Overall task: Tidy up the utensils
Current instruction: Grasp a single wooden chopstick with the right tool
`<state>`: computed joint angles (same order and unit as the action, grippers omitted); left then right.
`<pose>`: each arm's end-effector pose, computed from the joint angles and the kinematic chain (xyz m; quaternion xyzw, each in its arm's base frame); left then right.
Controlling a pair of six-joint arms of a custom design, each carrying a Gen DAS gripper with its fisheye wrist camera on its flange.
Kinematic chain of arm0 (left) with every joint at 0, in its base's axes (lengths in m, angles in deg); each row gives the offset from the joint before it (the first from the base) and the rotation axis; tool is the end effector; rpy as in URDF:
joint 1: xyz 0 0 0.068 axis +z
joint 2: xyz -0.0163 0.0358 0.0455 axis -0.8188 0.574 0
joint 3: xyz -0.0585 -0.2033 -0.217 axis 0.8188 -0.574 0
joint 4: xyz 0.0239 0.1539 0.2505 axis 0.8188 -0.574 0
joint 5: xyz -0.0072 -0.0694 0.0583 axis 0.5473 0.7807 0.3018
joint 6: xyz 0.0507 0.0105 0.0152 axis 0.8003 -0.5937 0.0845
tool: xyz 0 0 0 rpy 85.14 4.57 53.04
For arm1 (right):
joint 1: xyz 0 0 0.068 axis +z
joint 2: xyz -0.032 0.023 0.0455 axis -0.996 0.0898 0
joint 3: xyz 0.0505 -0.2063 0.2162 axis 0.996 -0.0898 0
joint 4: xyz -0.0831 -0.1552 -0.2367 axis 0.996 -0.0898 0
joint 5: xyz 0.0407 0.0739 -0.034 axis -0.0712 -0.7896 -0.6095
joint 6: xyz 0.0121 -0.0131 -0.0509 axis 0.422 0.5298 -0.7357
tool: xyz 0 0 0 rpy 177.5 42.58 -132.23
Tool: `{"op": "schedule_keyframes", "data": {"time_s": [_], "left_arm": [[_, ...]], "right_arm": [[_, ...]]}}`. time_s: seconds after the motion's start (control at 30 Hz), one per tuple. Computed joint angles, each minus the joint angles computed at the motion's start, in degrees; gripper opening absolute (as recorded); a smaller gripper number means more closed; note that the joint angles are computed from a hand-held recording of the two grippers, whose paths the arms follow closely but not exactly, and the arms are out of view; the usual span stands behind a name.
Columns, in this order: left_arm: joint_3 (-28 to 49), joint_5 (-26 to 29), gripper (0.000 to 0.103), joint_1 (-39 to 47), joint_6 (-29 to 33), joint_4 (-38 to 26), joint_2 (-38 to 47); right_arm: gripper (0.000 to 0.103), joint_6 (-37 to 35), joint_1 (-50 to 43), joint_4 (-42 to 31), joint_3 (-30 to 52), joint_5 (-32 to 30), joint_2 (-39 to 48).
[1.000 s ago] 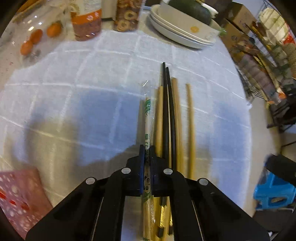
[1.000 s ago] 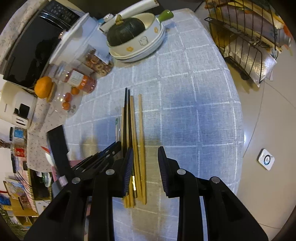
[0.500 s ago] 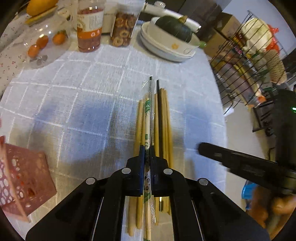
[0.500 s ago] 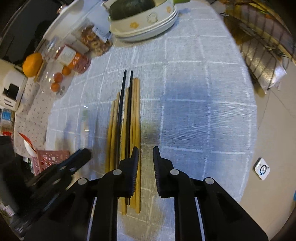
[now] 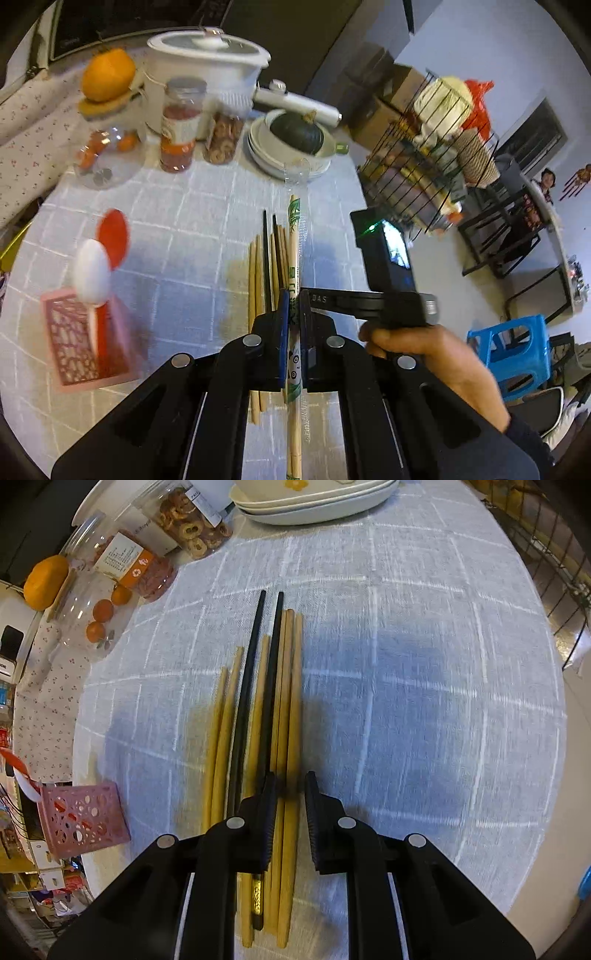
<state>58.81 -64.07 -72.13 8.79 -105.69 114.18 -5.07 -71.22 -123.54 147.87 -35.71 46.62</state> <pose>0.2382 -0.0869 0.3260 0.0871 0.9317 -0.2470 0.2518 0.3202 0.0865 0.1905 0.0689 0.9817 0.1551 0.0870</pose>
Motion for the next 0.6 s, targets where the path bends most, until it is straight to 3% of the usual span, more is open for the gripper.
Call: {"op": "schedule_keyframes", "data": {"time_s": [0.17,0.6], "left_arm": [[0.74,2.18,0.004,3.14,1.49,-1.52,-2.19],[0.93,3.65,0.004,6.79,3.13,-0.96,-4.23]], "right_arm": [[0.007,-0.17,0.17,-0.58,-0.01,-1.7,-0.09],[0.007,0.4,4.01,-3.62,1.02,4.84,-10.05]]}}
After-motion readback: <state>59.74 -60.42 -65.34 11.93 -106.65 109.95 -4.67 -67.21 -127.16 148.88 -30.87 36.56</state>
